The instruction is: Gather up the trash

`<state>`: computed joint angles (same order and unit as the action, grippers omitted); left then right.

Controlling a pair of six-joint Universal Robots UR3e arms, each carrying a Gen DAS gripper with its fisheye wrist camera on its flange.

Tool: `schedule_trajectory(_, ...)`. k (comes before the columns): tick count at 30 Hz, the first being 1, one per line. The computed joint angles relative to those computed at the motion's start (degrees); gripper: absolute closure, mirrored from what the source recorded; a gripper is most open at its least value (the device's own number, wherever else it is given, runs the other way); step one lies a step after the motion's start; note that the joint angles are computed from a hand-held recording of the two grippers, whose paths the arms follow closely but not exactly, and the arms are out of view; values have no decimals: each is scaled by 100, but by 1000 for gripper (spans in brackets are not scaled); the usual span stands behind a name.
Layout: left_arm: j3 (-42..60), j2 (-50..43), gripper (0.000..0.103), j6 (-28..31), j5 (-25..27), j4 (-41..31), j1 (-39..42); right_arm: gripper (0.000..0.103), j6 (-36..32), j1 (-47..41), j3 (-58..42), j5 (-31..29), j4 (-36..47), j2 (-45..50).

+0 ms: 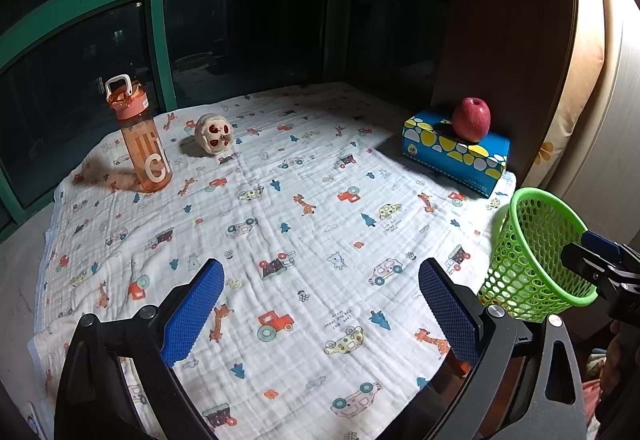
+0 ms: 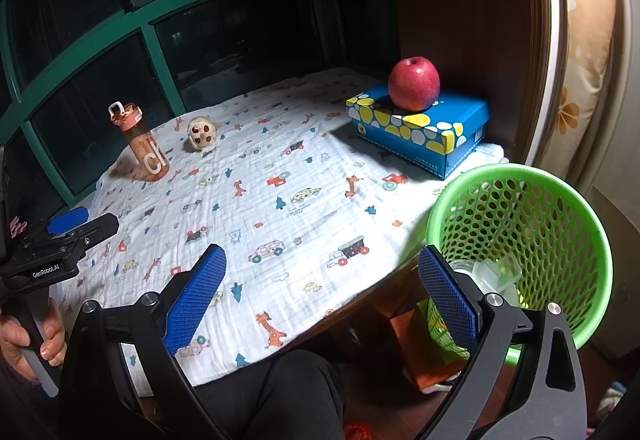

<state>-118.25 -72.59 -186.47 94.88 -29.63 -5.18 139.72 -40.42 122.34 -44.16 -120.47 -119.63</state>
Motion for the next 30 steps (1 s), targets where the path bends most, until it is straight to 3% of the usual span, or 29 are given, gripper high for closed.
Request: schedule_trajectory(30,5,3,8,-128,284,-60,-100,7,25,126,-41,-9,-39,107)
